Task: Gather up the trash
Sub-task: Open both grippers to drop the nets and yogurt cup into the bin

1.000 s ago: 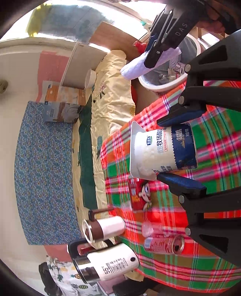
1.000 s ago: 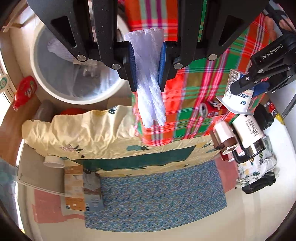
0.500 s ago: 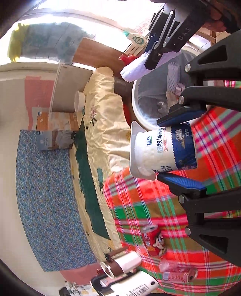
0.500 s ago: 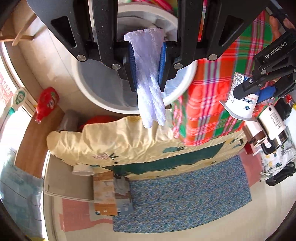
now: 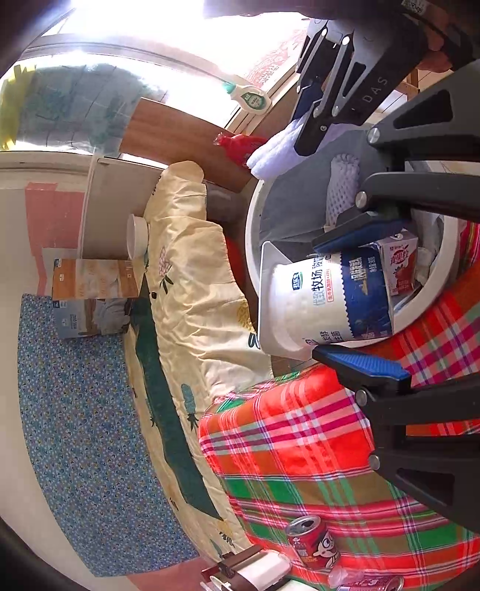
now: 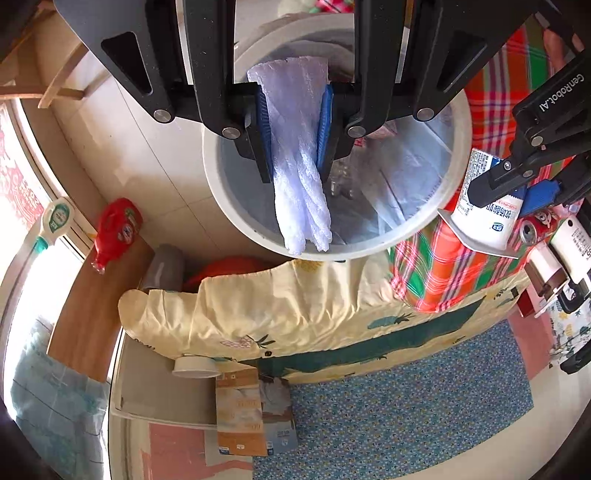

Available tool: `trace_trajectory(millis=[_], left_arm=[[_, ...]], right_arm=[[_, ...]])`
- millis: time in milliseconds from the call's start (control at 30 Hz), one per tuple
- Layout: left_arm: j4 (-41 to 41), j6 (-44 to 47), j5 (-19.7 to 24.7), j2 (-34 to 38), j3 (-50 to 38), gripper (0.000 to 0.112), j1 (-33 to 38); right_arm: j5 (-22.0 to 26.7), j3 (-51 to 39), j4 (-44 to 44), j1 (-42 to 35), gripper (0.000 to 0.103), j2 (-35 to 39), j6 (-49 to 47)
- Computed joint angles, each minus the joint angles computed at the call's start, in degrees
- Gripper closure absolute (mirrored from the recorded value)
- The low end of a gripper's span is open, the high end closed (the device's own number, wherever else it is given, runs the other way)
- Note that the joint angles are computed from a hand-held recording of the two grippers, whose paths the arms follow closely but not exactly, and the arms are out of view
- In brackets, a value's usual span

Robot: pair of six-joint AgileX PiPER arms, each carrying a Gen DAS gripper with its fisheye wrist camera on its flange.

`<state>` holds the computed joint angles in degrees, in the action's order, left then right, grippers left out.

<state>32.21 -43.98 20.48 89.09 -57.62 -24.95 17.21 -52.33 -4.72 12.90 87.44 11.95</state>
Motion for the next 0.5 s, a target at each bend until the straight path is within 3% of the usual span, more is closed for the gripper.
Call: trace_trajectory(millis=[233,333,400,500], left_arm=[[-2.52,2.2,-0.71,2.26,-0.93,0.06,0.11],[-4.89,4.59,-2.02,2.22,-0.53,0.06,0.87],[-6.69,6.44,-2.69,1.89,-0.05,0.059,1.39],[-6.27,5.9,-3.53,0.89,0.92,0.053,1.89]], right_arm=[[0.7,-0.94,2.21,0.11,0.08,2.96,-3.22],[0.28,-0.54,1.06,0.67,0.075,3.1,-1.8],[0.31,-0.46,-0.29,0.93,0.054,3.15,-0.13],[-0.94,0.61,3.7,0.52,0.045,2.11,-2.66]])
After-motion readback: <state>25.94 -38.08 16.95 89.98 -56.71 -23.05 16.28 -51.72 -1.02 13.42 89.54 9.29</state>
